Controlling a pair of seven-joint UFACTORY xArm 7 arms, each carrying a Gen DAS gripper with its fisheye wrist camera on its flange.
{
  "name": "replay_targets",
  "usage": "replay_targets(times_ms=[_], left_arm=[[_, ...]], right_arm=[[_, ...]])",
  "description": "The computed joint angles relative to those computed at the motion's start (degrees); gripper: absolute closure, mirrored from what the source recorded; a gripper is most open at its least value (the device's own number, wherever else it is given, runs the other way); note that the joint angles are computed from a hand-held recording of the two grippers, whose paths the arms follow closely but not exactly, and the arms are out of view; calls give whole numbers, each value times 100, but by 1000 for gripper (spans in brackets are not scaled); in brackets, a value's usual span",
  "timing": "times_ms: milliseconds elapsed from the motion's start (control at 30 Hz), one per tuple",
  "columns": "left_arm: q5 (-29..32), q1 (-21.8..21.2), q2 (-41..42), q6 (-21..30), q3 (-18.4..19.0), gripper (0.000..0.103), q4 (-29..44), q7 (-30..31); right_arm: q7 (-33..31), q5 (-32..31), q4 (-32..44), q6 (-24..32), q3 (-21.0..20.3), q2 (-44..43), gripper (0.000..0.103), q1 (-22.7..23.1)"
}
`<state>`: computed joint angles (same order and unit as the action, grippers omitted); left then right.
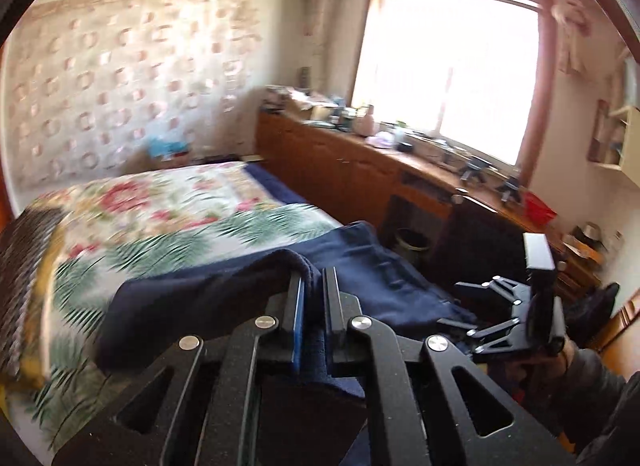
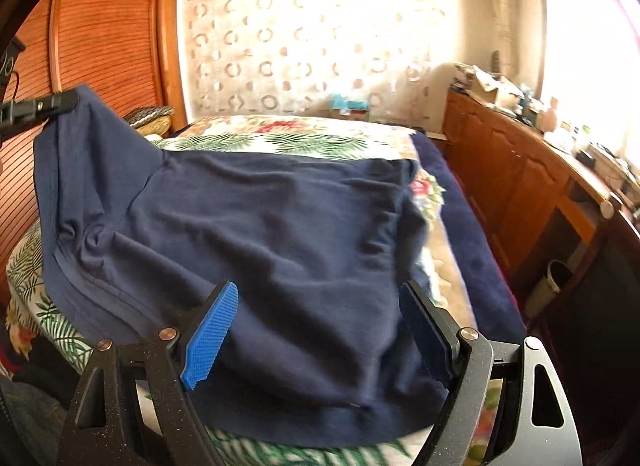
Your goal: Fold small clothes
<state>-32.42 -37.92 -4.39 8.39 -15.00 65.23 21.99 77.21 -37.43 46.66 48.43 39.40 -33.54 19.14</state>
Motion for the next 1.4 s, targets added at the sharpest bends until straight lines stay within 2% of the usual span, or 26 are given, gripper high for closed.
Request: replay_targets(times_ms=[167, 300, 367, 400, 433, 533, 600, 800, 1033, 1167, 1267, 1300, 1333, 1400], left_arm=[[776, -10, 609, 444, -289, 94, 1016, -232], [1010, 3, 970, 817, -470, 94, 1544, -417], [684, 108, 1065, 1279, -580, 88, 1686, -99], [574, 136, 1068, 1420, -606, 75, 1684, 11], [591, 124, 1041, 1428, -604, 60, 1604, 28], [1055, 28, 950, 1175, -510, 50, 1384, -382], [1157, 70, 723, 996, -448, 46, 1040, -559], [1796, 245, 242, 610, -234, 44, 194, -1364], [2293, 527, -230, 306, -68, 44, -727, -2083], [2456, 627, -358, 159, -10, 44, -1037, -2381], [2219, 541, -409, 86, 122, 44, -1184, -2314], [2184, 535, -423, 63, 135, 44, -1225, -2327], [2148, 523, -427, 39, 160, 44, -1250, -2300], [2166, 537, -438, -24, 142, 44, -1301, -2374]], right_arm=[[88, 208, -302, 146, -93, -491, 19, 125], [92, 403, -446, 208, -75, -811, 19, 143], [48, 474, -436, 240, -20, -865, 19, 100], [15, 486, -426, 227, 3, -852, 19, 57], [-36, 512, -435, 228, 3, -865, 19, 50], [-105, 562, -462, 163, 10, -870, 19, -14], [-137, 604, -479, 136, 7, -904, 19, -34], [-441, 601, -301, -46, 0, -679, 19, -163], [-816, 407, 2, -482, -184, 155, 20, -315], [-1085, 180, 296, -508, -374, 818, 32, -260], [-1170, -4, 404, -507, -579, 1055, 58, -87], [-1195, -14, 386, -560, -678, 1044, 75, 7], [-1223, -27, 367, -637, -763, 1028, 88, 81], [-1127, -137, 391, -537, -760, 962, 94, 122]])
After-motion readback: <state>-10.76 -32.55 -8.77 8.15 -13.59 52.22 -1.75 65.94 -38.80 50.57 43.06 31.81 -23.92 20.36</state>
